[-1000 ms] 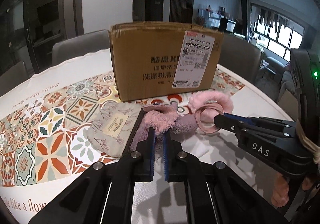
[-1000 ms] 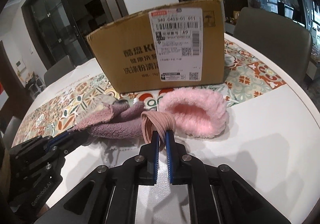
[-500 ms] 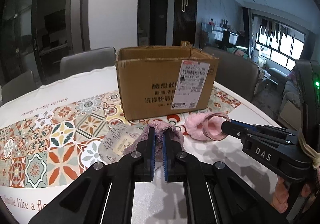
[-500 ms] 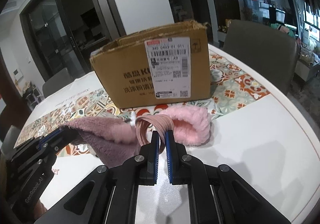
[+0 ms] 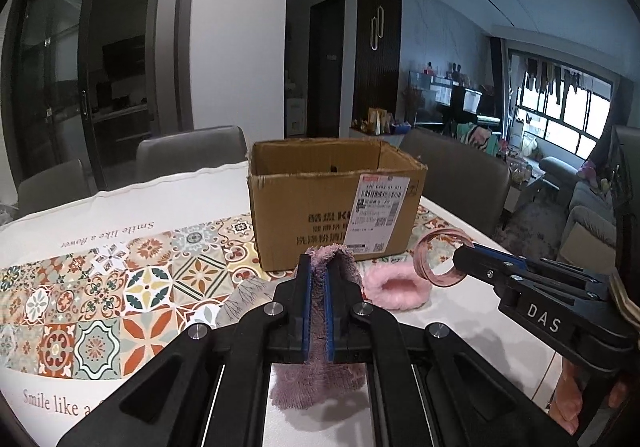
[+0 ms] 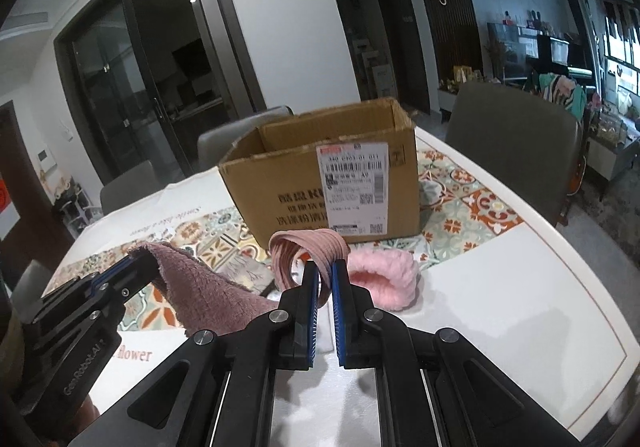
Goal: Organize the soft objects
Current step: 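Lift the towel with the left tool while the right tool carries the hair tie over the box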
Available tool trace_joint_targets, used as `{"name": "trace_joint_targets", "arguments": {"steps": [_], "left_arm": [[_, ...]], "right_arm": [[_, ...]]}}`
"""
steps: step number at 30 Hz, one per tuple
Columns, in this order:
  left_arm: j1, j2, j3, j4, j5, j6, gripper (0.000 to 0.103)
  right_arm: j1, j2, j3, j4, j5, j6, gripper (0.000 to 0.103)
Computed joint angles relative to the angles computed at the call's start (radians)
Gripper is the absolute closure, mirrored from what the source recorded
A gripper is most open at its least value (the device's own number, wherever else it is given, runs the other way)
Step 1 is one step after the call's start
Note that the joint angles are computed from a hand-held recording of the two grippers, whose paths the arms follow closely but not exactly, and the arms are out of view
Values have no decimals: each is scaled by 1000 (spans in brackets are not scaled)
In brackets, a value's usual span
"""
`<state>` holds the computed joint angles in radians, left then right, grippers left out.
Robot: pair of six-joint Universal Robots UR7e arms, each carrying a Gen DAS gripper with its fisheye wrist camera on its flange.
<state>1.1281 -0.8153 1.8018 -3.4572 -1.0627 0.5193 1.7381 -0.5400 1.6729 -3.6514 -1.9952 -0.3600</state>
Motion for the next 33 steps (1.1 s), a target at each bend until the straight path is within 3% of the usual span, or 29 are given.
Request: {"name": "trace_joint_targets", "arguments": {"steps": [13,33], "left_arm": [[-38,-41,-16,29,13,-23,96],[-57,44,-238,86,13,57,96]], "right_arm": [[47,-44,6,-1,-3,-16,94],[71,-34,-154,104,8,-64,94]]}}
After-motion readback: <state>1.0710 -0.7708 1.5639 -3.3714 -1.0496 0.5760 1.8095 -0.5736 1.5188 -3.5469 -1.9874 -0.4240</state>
